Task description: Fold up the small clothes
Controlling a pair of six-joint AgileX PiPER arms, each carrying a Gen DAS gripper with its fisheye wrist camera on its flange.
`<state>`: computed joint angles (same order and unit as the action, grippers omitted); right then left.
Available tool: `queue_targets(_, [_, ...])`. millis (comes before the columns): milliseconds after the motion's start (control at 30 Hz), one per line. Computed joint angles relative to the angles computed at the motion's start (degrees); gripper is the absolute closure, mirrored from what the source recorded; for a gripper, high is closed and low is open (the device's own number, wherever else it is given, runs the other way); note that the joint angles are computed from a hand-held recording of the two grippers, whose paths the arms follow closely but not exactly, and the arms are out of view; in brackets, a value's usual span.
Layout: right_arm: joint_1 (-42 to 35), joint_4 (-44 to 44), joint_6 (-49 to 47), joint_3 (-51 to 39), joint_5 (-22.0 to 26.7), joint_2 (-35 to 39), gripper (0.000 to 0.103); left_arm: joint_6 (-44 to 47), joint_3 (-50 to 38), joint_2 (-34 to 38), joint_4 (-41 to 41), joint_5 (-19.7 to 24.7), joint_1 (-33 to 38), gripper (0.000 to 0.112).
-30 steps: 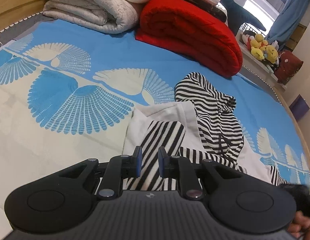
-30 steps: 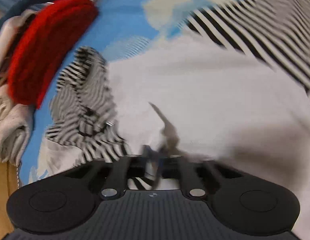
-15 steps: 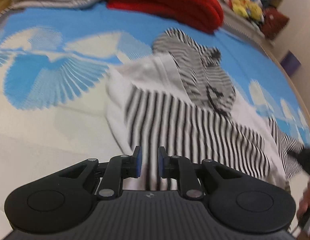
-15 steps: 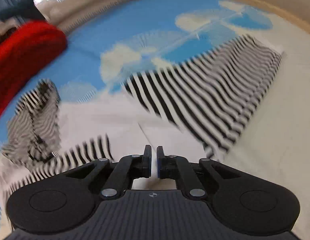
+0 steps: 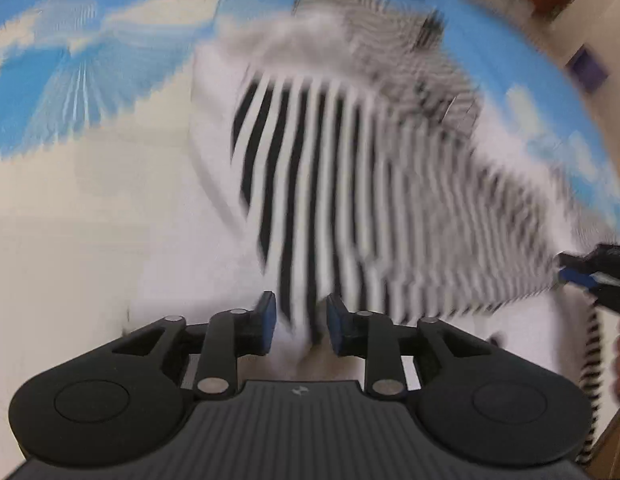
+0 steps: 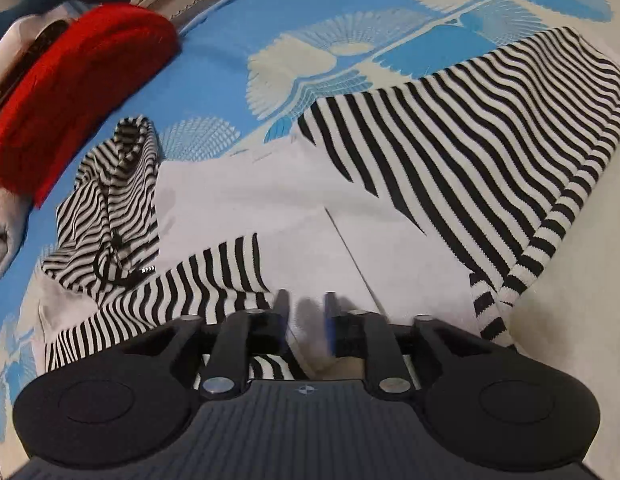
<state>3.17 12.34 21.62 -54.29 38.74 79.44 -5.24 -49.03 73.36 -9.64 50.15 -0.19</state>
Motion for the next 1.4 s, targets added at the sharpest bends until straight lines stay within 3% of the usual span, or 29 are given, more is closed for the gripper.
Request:
queue_targets(100, [-3.73, 3.25, -3.78, -0.48, 3.86, 1.17, 0.080, -2.76, -0.27, -1.15, 3.27, -0.88, -2.64, 0.079])
queue_targets(267, [-6.18, 2.79, -8.10, -1.30, 1.06, -2.80, 0.078, -7.24, -2.70, -3.05, 8.48, -2.06, -6.89, 0.072])
queue_targets(467, [-19.61, 9.59, -22.18, -4.25, 0.71, -3.10, 0.078, -9.04, -3.93, -1.56, 8.00, -2.86, -9.31, 0.071])
queue_targets(700, [-37.22, 19.67, -37.23, -6.77, -0.54, 3.58, 0.078, -10.10, -4.41, -0.61, 7.38, -4.07, -11.01, 0.071])
queue_targets(833, [-44.14, 21.76, -40.70, -7.52, -3.14, 9.05, 0.078, -10.87, -4.50, -0.22, 7.75, -4.47, -11.84, 0.071])
queue_targets(1033, [-49.60, 26.16, -43.74, -8.18, -4.85, 14.19, 0.078, -11.93, -4.55, 0.25, 8.56, -4.94, -12.15, 0.071])
queue_targets(1167, [-50.92, 26.92, -39.93, -8.99, -6.29, 17.38, 0.078, -12.12, -4.53, 0.55, 8.76, -5.06, -12.20, 0.071])
queue_targets(1400, [-51.91, 34.23, -44.19, -8.78, -8.49, 19.67, 0.078, -13.46, -4.53, 1.12, 9.70, -5.38, -13.19, 0.071])
